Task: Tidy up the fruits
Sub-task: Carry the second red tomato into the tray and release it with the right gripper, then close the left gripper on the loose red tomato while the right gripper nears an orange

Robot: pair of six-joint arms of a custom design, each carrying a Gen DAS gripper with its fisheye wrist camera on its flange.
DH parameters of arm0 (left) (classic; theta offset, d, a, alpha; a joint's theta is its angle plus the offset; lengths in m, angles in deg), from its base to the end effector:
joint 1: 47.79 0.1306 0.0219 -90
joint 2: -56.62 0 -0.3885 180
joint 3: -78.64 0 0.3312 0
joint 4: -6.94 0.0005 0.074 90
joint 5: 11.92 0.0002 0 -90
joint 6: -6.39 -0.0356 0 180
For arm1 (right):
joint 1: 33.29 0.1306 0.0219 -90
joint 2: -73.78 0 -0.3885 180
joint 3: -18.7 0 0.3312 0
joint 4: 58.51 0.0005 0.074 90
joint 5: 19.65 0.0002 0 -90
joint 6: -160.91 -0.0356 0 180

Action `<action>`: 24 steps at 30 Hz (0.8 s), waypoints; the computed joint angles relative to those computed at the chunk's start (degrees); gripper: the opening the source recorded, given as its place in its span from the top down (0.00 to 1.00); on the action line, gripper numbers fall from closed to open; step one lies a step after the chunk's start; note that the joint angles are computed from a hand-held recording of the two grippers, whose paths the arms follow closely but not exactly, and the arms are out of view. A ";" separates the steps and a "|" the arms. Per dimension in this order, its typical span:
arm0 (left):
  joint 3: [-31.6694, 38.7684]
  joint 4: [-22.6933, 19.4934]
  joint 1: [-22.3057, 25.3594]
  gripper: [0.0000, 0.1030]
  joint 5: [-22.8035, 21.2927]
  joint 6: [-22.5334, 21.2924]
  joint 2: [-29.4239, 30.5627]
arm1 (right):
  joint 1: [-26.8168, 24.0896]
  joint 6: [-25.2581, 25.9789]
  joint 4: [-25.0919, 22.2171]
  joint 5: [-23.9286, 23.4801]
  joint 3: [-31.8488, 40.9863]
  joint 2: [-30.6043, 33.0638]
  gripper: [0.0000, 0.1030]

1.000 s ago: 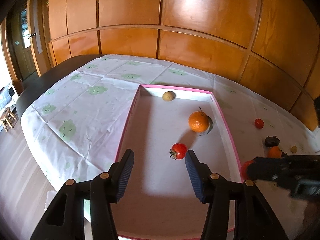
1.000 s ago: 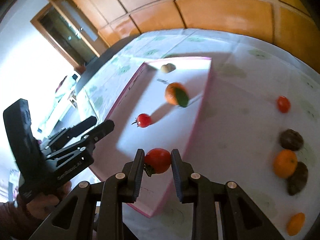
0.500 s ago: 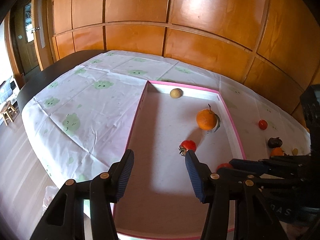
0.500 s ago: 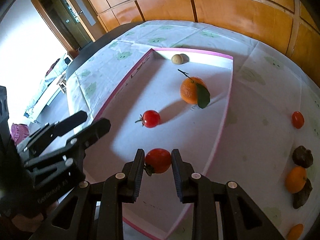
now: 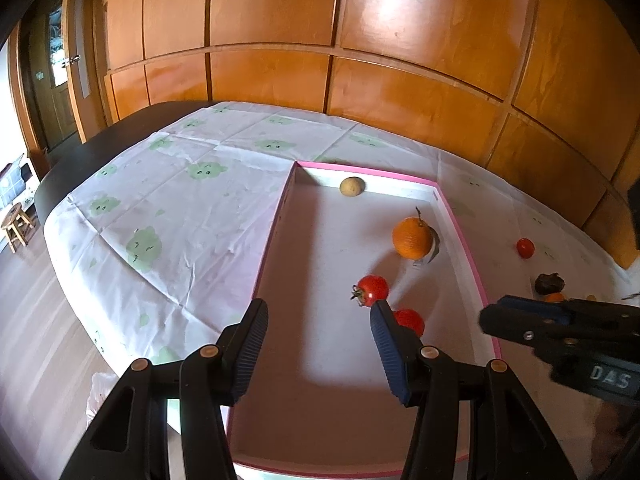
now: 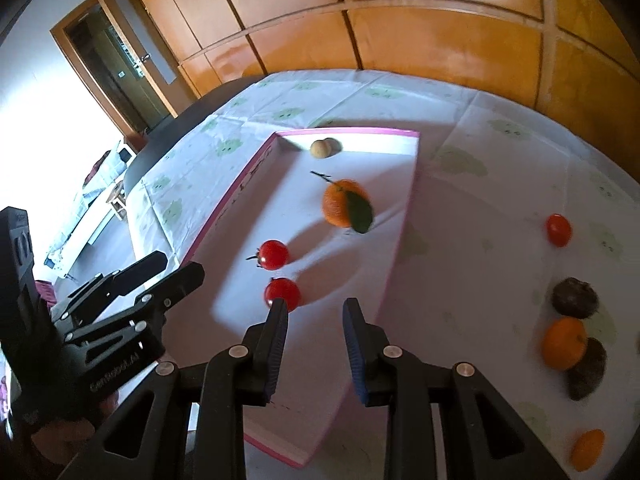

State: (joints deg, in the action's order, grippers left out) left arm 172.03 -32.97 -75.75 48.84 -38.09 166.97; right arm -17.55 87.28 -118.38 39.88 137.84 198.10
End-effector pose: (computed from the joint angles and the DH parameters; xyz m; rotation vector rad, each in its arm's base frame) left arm 0.4770 -0.2341 0.3101 -0.5468 2.3281 0.0742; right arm 0.5870 0.1837 0.3266 -0.8762 2.4738 0.7103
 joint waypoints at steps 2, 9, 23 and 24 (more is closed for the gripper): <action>0.25 0.09 -0.18 0.47 0.06 -0.37 0.06 | -0.62 0.57 0.51 0.54 -0.91 -0.70 0.72; 1.34 -0.09 -1.04 0.47 -0.47 -1.81 0.36 | -3.50 3.12 1.79 2.36 -3.69 -2.81 0.71; 3.72 -1.38 -2.57 0.47 -0.20 -3.69 1.60 | -9.44 4.17 3.28 5.61 -3.94 -3.07 0.70; 3.98 -1.50 -2.69 0.47 -0.18 -3.89 1.73 | -10.01 4.20 3.39 6.00 -3.70 -2.97 0.70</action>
